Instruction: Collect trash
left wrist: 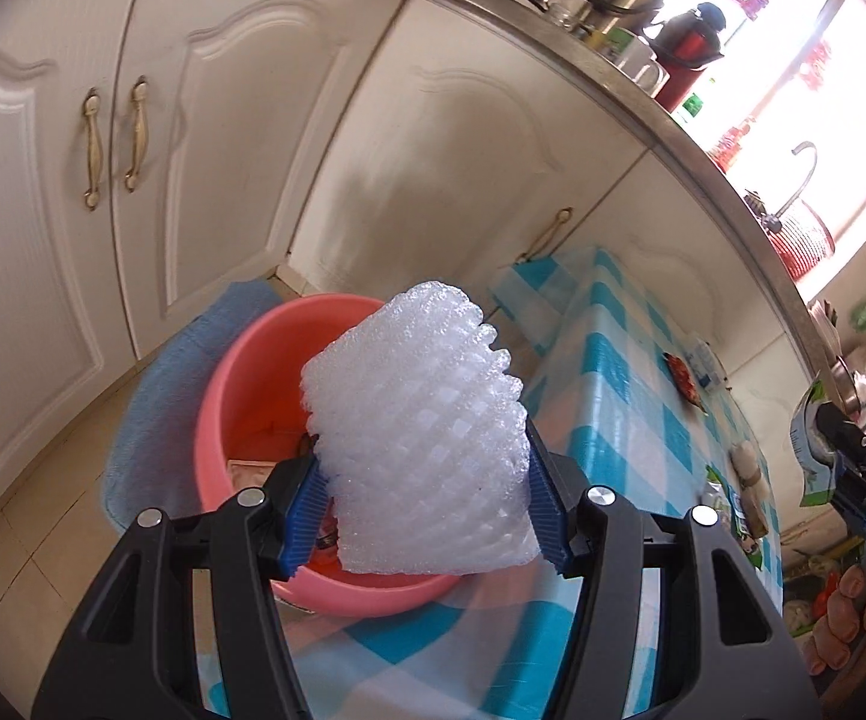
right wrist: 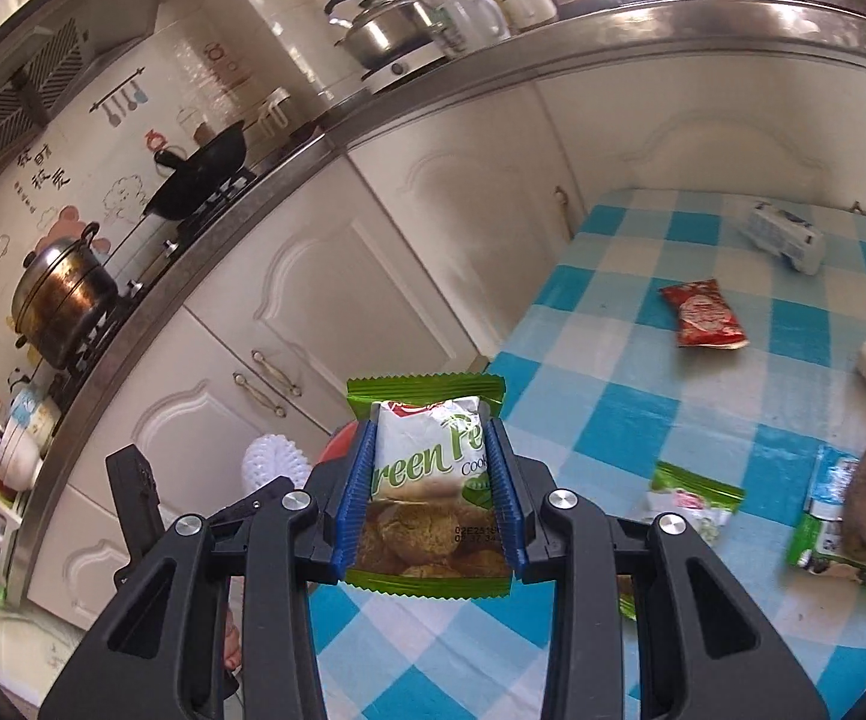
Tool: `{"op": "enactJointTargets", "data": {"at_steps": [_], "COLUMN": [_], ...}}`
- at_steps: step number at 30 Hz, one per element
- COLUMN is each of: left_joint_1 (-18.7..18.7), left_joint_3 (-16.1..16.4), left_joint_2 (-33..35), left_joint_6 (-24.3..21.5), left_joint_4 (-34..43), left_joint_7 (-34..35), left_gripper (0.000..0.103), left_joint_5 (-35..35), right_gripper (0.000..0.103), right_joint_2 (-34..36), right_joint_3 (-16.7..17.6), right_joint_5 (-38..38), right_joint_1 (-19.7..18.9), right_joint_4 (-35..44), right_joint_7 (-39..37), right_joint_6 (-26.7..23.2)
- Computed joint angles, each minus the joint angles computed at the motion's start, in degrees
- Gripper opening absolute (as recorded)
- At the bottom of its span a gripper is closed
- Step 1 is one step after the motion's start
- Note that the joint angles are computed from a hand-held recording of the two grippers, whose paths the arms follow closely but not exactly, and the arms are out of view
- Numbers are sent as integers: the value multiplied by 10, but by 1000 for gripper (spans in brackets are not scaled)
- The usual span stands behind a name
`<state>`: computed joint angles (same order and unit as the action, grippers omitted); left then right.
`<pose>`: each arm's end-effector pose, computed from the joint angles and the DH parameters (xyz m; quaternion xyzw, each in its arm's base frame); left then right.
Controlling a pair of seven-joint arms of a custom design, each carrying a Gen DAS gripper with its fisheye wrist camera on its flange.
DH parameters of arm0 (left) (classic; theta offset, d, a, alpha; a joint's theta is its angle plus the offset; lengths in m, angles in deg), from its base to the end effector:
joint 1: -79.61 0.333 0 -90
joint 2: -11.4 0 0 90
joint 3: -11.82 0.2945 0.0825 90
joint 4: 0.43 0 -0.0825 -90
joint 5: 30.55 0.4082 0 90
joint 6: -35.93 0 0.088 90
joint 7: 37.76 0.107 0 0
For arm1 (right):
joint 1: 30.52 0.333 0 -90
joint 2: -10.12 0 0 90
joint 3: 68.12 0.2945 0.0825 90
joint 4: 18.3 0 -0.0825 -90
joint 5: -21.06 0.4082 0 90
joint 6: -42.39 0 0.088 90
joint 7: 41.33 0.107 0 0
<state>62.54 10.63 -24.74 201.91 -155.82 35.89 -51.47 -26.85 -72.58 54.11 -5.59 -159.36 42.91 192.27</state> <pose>0.4108 -0.1133 0.4795 -0.7312 0.5493 -0.3945 0.0897 0.4207 0.1389 0.5820 -0.6552 0.6114 -0.0253 0.4430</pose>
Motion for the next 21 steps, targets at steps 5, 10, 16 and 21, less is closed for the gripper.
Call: {"op": "enactJointTargets", "data": {"at_steps": [5,10,16,21], "left_joint_1": [17,32,48,105], "left_joint_3": [-7,-21,-36,-90], "left_joint_2": [3,19,42,51], "left_joint_6": [-3,-1,0,-13], "left_joint_4": [-6,-1,9,20], "left_joint_7": [-6,-12,-23,-69], "left_gripper": [58,58,59,79], "left_joint_5": [14,35,63,131], "right_gripper": [38,38,38,55], "right_joint_2": [62,115,172,203], "right_joint_3": [14,33,56,75], "right_joint_5": [9,16,15,6], "right_joint_1": [28,35,29,24], "right_joint_4": [52,95,141,161], "right_joint_7": [-21,-34,-42,-38], "right_joint_6": [-8,-17,-30,-30]}}
